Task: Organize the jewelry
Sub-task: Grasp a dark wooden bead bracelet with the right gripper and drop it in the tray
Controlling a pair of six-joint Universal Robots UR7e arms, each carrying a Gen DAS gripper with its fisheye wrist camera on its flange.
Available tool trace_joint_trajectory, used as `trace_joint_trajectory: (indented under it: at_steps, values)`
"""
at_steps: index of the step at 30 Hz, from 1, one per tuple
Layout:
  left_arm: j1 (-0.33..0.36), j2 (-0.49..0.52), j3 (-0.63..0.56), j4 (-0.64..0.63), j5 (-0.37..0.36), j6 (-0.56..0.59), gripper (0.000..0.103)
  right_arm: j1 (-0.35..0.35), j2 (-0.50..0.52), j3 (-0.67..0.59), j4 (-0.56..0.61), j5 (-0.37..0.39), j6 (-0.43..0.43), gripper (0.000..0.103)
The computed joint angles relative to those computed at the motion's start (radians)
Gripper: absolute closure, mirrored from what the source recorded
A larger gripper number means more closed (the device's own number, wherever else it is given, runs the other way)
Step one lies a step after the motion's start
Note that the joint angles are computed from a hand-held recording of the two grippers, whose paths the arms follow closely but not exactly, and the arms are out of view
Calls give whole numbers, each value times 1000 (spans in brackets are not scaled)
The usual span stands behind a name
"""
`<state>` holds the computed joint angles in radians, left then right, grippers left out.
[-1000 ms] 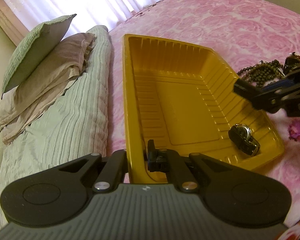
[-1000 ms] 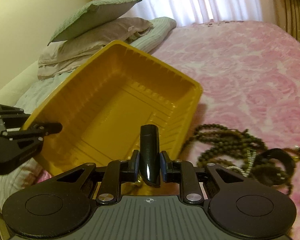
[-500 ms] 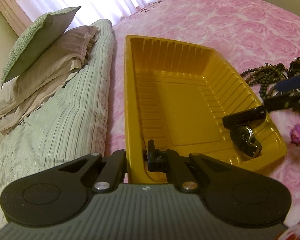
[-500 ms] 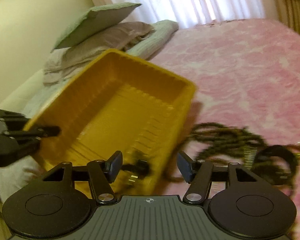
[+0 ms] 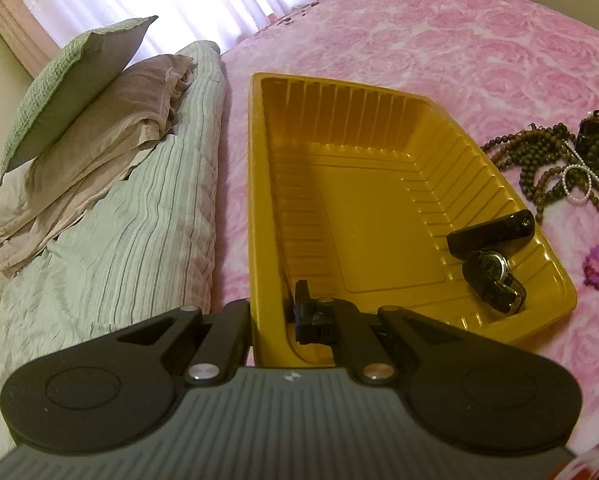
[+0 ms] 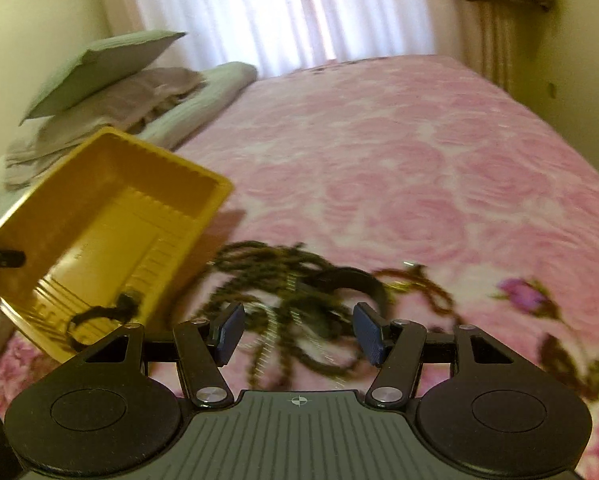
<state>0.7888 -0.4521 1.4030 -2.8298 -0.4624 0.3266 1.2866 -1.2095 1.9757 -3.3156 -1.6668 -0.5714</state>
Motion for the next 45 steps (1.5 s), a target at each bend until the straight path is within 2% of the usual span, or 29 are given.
trace_joint_trajectory:
  at_steps: [7, 14, 18, 23, 25, 26, 36, 45]
  values:
    - [2, -3, 9, -17, -7, 5, 99, -26, -25, 32, -48, -50, -11, 43]
    - [-1, 9, -6, -17, 1, 2, 100, -37, -19, 4, 0, -27, -72, 43]
    - [0, 7, -9, -7, 1, -2, 100, -32, 0, -24, 44, -37, -120, 65]
    - [1, 9, -13, -9, 2, 3, 100, -29, 25, -52, 72, -46, -167, 69]
    - [0, 9, -14, -7, 3, 3, 99, -29, 31, -60, 80, -50, -176, 82]
    - [0, 9, -12, -5, 4, 2, 99, -29, 30, -64, 91, -50, -175, 96]
    - [3, 10, -11, -15, 2, 9, 99, 14, 1, -63, 72, -51, -197, 96]
    - [6, 2, -1, -29, -14, 6, 99, 96, 18, -129, 157, -11, -192, 96]
